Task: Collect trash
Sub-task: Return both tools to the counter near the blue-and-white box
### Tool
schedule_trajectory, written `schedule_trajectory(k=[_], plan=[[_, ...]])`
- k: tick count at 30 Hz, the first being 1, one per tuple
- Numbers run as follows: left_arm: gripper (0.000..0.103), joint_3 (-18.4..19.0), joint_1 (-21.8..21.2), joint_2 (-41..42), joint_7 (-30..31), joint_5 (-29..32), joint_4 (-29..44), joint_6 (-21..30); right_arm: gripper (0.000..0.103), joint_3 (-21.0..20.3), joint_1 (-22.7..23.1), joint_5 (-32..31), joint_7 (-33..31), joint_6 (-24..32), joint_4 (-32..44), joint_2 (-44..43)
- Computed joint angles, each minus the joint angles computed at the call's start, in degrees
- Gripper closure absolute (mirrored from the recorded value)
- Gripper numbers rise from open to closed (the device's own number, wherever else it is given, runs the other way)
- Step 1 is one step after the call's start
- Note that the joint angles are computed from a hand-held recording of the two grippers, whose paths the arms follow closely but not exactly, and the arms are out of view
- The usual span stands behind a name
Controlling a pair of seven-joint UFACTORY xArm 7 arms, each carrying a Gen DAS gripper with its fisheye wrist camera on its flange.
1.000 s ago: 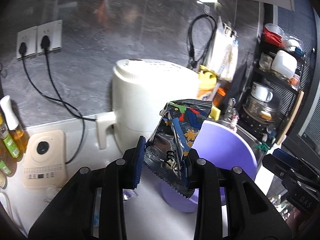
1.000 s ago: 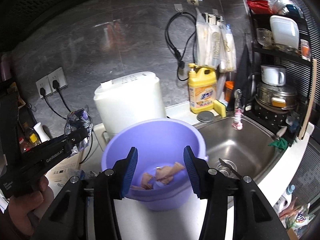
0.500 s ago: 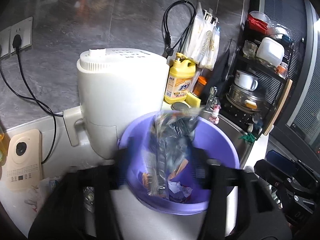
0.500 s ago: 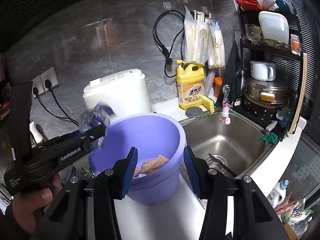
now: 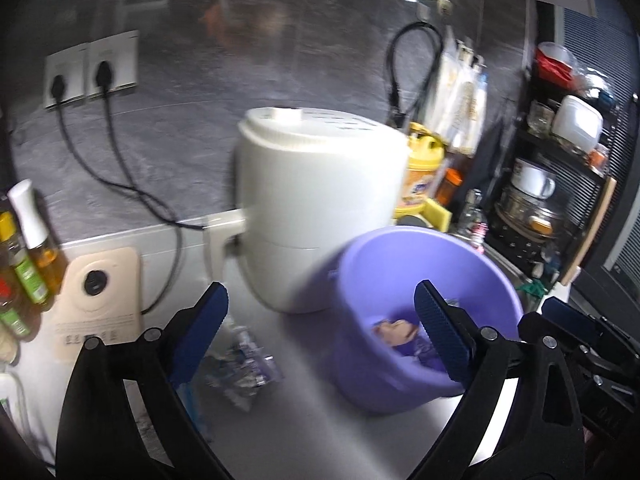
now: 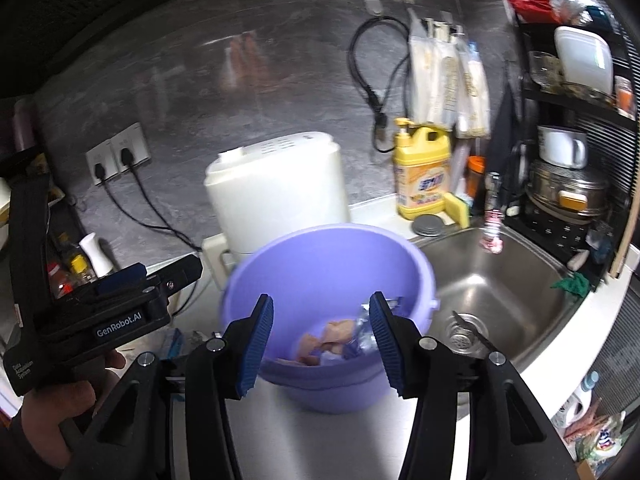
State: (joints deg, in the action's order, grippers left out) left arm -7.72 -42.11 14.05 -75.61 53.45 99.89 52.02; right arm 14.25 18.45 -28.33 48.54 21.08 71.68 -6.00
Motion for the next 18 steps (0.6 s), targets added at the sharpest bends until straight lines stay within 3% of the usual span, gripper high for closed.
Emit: schedule_trajectory(k=[6, 13, 18], plan=[[0.008, -1.38, 1.04, -5.93, -4.19, 1.70, -6.76, 4.66, 0.048, 0.14, 2.43, 2.49, -3.89, -1.65, 2.48, 2.91], [0.007, -5.19, 5.28, -12.49, -7.51, 0.70, -14.20, 8.33, 0.042, -0.04, 6.01, 6.41, -9.61, -3.02, 4.56, 5.65], [0.006, -7.97, 7.86, -16.38, -8.71, 0.04, -18.27, 11.48, 0.032, -0.33, 8.40, 7.42, -11.31, -3.67, 6.32, 7.73]])
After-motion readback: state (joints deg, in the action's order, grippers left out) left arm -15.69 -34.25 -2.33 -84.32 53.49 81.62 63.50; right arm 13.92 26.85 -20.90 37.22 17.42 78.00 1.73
